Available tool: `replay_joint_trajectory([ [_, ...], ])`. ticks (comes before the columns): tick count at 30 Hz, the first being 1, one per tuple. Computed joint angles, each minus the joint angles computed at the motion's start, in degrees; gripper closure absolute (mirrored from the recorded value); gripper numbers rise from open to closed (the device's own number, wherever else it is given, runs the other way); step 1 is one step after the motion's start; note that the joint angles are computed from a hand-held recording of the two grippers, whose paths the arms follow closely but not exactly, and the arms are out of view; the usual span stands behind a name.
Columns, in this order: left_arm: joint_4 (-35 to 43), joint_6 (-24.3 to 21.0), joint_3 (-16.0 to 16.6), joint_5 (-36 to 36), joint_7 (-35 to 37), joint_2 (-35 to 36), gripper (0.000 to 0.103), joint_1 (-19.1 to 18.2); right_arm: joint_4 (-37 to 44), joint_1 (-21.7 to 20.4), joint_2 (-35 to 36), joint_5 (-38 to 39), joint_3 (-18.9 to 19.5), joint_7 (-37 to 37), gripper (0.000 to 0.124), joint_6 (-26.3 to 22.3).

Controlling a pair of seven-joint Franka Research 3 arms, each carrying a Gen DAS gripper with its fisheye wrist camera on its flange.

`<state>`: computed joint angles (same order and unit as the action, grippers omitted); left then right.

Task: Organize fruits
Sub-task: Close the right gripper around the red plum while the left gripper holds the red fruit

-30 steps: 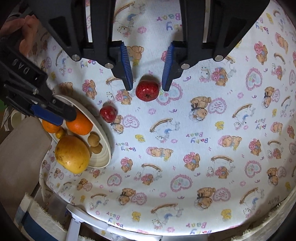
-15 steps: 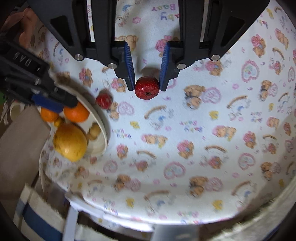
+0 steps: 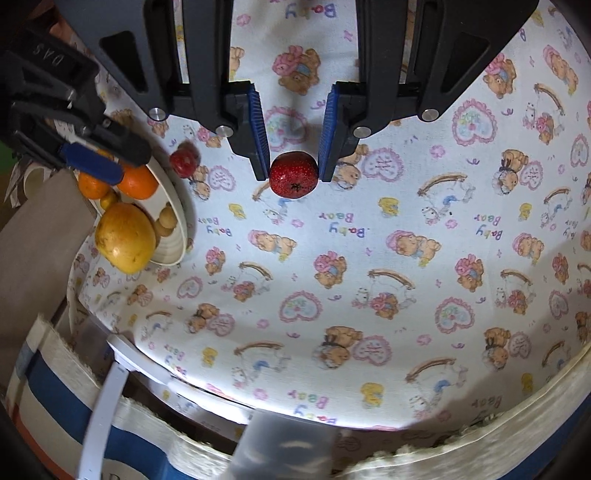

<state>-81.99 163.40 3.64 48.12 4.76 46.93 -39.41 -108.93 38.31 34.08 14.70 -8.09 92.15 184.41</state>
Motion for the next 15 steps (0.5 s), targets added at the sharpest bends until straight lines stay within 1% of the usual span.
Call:
replay_joint_trajectory([
  [1,-0.25,0.15,0.61,0.39,-0.76,-0.13,0.077,-0.38,0.51,0.17,0.40,0.03,-0.08,0.10,0.076,-0.32],
  [3,-0.51,0.09,1.42,1.14,-2.10,-0.34,0.077,-0.90,1.71,2.21,1.68,-0.20,-2.13,0.82,0.076,-0.82],
  [4,-0.61,0.13,1.64,1.48,-2.71,-0.42,0.077,-1.01,2.12,2.48,2.11,-0.26,-2.39,1.12,0.076,-0.98],
  [7,-0.94,0.27,2.63,3.11,-4.85,-0.64,0.077,-1.68,3.85,1.06,3.35,-0.55,-0.92,1.58,0.081,-2.63],
  [10,-0.78,-1.22,4.32,6.40,-7.98,-0.67,0.077,-3.32,4.91,3.12,4.53,-1.39,-3.36,3.88,0.082,-3.59],
  [13,-0.92,-0.46,3.88,8.69,-10.16,-0.73,0.077,-2.86,5.90,3.53,5.47,-2.36,-4.03,5.30,0.082,-3.66],
  [15,-0.72,-1.31,3.99,10.15,-11.24,-0.81,0.077,-3.16,6.72,3.50,6.11,-2.93,-4.16,5.94,0.082,-4.02],
])
